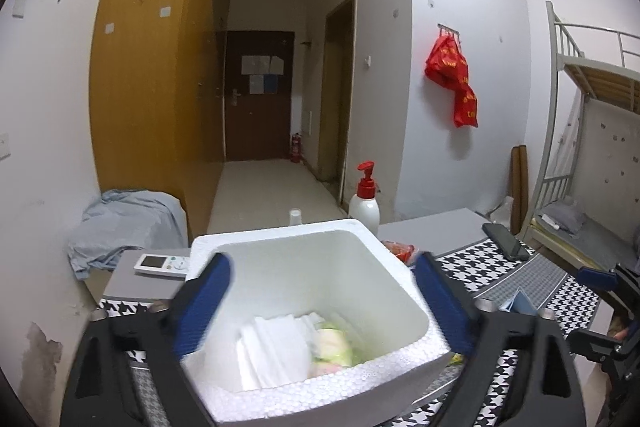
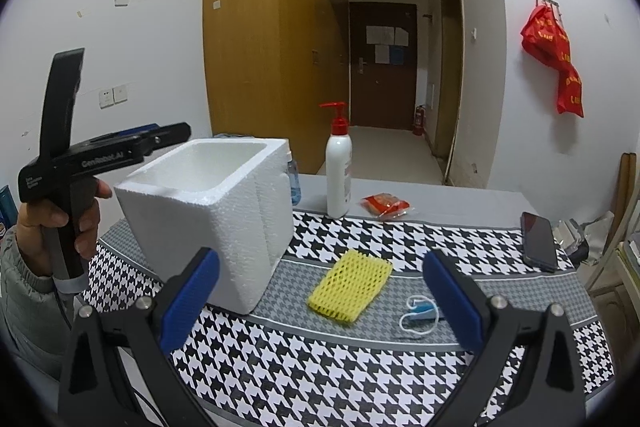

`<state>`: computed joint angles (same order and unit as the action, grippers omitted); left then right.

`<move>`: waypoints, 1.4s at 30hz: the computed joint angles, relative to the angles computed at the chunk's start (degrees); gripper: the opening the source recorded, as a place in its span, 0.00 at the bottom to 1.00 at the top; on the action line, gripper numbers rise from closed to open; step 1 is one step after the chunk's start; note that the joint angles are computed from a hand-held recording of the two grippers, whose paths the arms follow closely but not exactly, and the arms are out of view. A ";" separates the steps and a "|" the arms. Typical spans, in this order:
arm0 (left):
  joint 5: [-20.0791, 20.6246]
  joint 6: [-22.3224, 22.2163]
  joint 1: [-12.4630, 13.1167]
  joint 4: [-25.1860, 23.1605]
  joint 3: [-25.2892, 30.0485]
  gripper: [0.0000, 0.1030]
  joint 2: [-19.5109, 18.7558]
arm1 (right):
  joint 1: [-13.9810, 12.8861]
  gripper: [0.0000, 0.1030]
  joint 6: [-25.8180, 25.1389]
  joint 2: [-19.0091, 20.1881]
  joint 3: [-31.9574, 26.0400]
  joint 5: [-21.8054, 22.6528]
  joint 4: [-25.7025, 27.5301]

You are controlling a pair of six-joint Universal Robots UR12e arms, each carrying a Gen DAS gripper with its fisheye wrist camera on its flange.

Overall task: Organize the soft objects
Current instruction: 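Withdraw the left tool from the box and move both tools toward the yellow net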

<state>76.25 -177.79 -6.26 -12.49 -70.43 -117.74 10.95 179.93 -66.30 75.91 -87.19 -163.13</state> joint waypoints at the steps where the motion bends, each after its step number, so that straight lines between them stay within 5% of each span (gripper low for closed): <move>1: 0.66 -0.26 -0.08 0.56 -0.33 0.99 0.15 | -0.05 0.99 0.05 0.04 -0.04 0.05 0.09; 42: 3.61 -3.42 -2.53 9.17 -12.88 0.99 8.56 | -0.84 0.99 -1.08 -6.00 7.92 3.50 -7.60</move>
<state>79.86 -181.20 -8.79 -3.32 -83.30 -109.17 10.11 178.84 -72.30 83.83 -83.69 -170.73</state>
